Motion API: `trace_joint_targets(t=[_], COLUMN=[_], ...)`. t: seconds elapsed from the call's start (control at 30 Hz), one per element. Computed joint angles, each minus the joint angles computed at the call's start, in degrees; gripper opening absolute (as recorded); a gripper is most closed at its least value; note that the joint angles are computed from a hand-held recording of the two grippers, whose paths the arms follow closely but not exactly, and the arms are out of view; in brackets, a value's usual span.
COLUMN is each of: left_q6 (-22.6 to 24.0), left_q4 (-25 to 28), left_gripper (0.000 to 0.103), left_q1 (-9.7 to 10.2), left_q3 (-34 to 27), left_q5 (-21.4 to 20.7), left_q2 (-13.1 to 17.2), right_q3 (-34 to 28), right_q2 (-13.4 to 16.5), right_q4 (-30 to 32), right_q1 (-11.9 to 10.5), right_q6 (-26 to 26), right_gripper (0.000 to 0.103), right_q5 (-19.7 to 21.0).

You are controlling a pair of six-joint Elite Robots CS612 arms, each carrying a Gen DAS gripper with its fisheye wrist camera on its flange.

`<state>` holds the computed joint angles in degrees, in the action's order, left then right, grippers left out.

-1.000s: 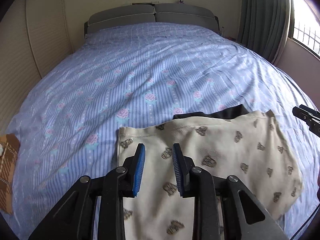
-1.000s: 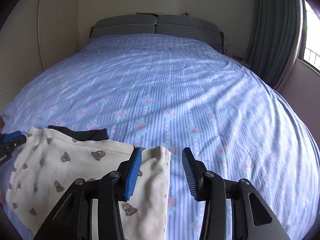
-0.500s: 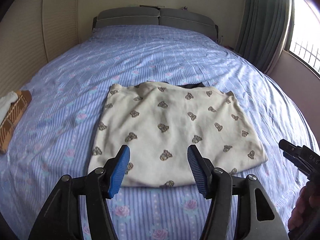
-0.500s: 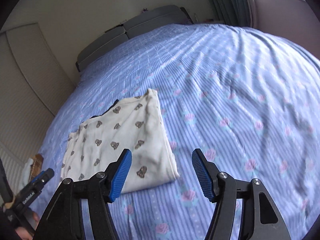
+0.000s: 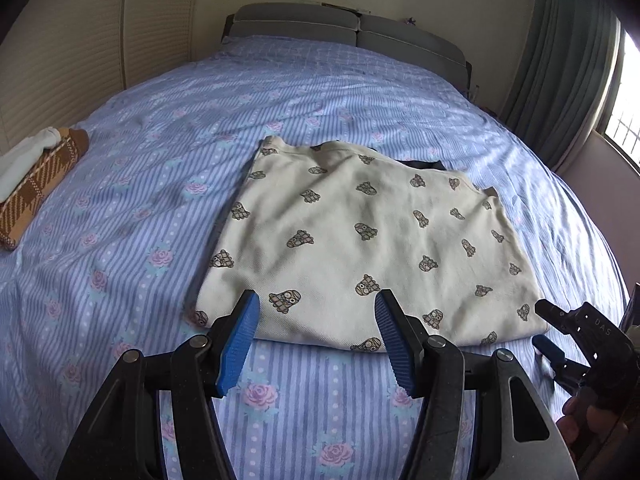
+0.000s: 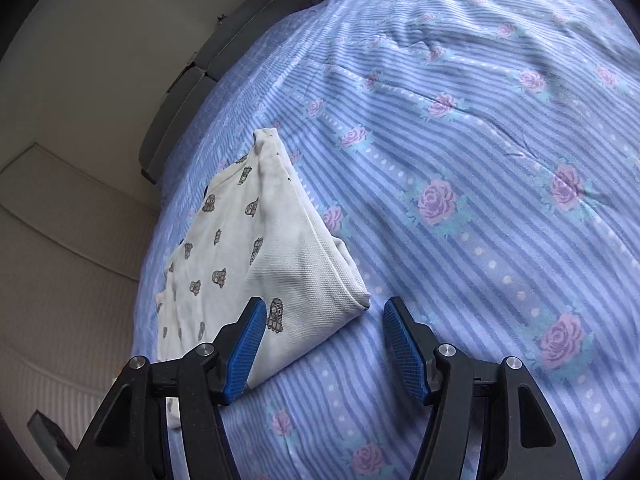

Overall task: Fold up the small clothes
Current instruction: 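Grasp the square's edge with the right gripper, fold it over, release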

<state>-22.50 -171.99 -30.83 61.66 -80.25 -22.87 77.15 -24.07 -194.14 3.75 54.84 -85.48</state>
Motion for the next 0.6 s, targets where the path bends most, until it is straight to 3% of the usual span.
trace_joint_targets(t=[0.03,0.13,0.27,0.3,0.4,0.53,0.6], left_q6=[-0.27,-1.25,-1.87,-1.94,-2.21,-2.43,-2.90], left_q4=[-0.02,0.38,0.45,0.37,-0.05,-0.86,-1.46], left_gripper=[0.059,0.059,0.059,0.059,0.059,0.059,0.059], left_q1=[0.07,0.37,0.60,0.62,0.78,1.04,1.32], left_q3=[-0.05,-0.42,-0.62,-0.53,-0.14,0.96,1.59], left_q5=[0.14,-0.16,-0.53,-0.51,-1.03,-1.19,-1.14], left_q2=[0.03,0.19,0.26,0.21,-0.01,-0.65,-1.06], right_q3=[-0.42,-1.87,-2.10,-2.05,-2.08,-1.60,-1.58], right_q2=[0.30,1.15,2.93,3.10,3.32,2.39,1.26], right_q4=[-0.42,-0.07,-6.08,-6.49,-6.80,-5.99,-4.13], right_q1=[0.07,-0.08,-1.08,-1.21,-1.33,-0.64,0.29], right_q6=[-0.29,-0.21,8.30,9.27,10.11,10.04,6.55], right_gripper=[0.063,0.046,0.034,0.026,0.017,0.012,0.011], right_q5=[-0.34,-0.17,3.92,4.73,5.57,2.25,-1.61])
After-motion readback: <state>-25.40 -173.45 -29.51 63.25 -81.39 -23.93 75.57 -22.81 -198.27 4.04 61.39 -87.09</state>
